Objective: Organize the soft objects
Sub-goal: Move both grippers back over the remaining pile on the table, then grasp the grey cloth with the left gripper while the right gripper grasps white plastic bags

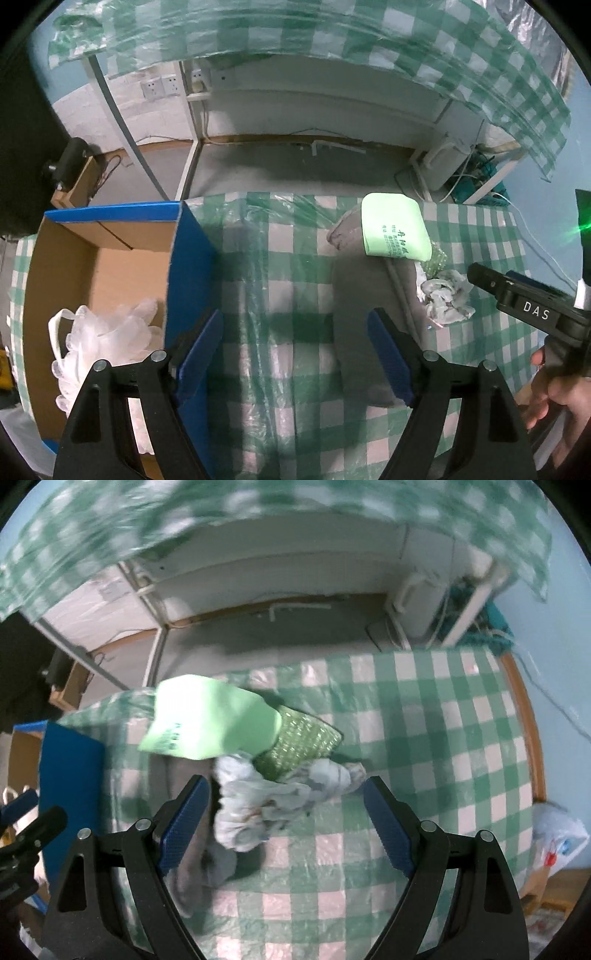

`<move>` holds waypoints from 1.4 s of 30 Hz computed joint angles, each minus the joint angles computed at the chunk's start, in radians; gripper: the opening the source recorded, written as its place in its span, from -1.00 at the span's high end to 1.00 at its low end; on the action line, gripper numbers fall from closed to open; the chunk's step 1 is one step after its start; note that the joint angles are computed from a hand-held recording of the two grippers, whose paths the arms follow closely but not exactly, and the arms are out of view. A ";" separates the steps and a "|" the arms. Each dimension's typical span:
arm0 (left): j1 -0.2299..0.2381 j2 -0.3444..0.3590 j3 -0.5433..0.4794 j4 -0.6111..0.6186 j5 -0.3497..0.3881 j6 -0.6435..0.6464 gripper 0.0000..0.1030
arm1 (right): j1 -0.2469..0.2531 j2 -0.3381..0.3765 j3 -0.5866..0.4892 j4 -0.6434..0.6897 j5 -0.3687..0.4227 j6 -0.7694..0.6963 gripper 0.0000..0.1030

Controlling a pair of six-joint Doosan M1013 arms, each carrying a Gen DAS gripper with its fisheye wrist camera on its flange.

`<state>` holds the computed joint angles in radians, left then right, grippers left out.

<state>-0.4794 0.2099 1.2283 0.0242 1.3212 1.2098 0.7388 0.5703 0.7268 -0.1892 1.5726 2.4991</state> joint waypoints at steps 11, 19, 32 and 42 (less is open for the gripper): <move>-0.016 0.041 -0.018 0.014 0.016 -0.007 -0.59 | -0.020 0.012 0.020 0.042 0.004 0.031 -0.66; -0.016 0.061 -0.028 0.004 0.027 -0.014 -0.59 | -0.027 0.019 0.039 0.063 0.017 0.043 -0.66; -0.034 0.074 -0.036 -0.020 0.043 -0.002 -0.59 | -0.043 -0.026 0.148 0.181 -0.095 0.065 0.01; -0.037 0.078 -0.039 -0.048 0.047 -0.003 -0.60 | -0.020 -0.047 0.159 0.111 -0.031 -0.018 0.63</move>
<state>-0.5167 0.2876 1.1889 -0.0241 1.3681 1.2070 0.7184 0.5236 0.8858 -0.0780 1.5415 2.4809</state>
